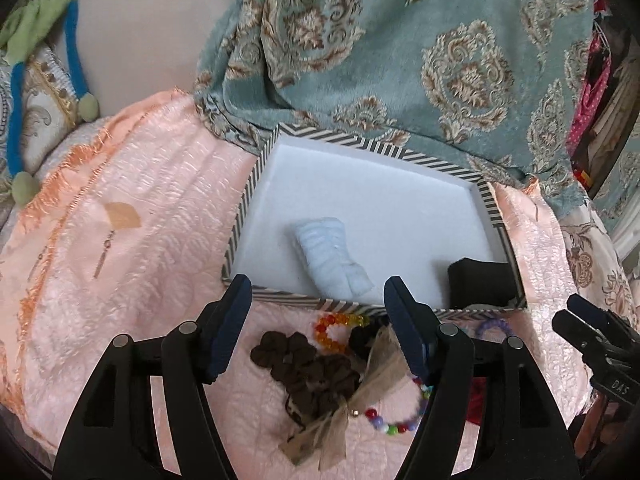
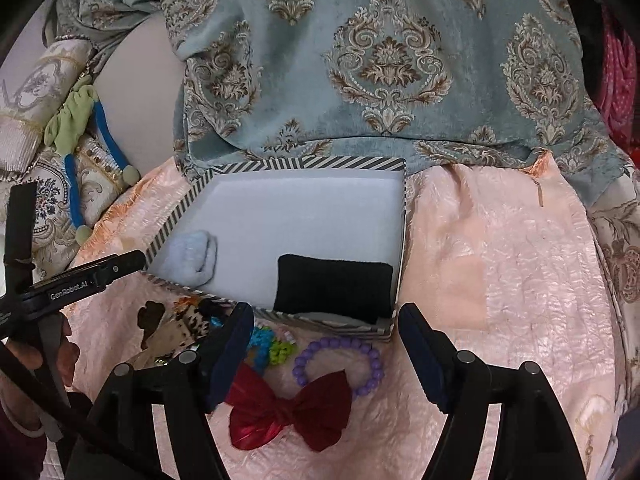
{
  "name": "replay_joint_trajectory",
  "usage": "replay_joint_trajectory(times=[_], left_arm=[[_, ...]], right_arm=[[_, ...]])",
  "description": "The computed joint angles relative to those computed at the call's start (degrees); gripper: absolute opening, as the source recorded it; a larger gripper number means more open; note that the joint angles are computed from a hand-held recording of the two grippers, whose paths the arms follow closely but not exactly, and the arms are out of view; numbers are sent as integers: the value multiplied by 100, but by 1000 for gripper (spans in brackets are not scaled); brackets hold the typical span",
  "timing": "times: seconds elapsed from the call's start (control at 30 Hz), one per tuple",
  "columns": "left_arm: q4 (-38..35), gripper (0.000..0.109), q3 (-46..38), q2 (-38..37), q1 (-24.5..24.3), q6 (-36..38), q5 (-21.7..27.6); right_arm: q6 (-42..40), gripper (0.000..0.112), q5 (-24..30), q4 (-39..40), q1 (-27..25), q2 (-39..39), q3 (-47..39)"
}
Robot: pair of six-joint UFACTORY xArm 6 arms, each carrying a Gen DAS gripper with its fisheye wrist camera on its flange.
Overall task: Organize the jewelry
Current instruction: 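Grasp the leopard-print bow with the left tool while the right tool grasps the red velvet bow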
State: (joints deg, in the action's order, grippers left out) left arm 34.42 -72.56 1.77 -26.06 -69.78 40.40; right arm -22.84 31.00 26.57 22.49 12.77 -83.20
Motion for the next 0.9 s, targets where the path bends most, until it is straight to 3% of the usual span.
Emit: replay_joint_trajectory(times=[0.2, 0.47, 0.9], left_arm=[[-58, 69, 450, -487, -104, -64, -209], [-796, 69, 1087, -954, -198, 263, -625], [-1191, 69, 926, -311, -371, 807, -478]], right_arm=[[-78, 72, -10, -65, 36, -352, 427], [-593, 72, 287, 388, -75, -675, 909], [-1384, 72, 554, 872, -4, -606, 1135]])
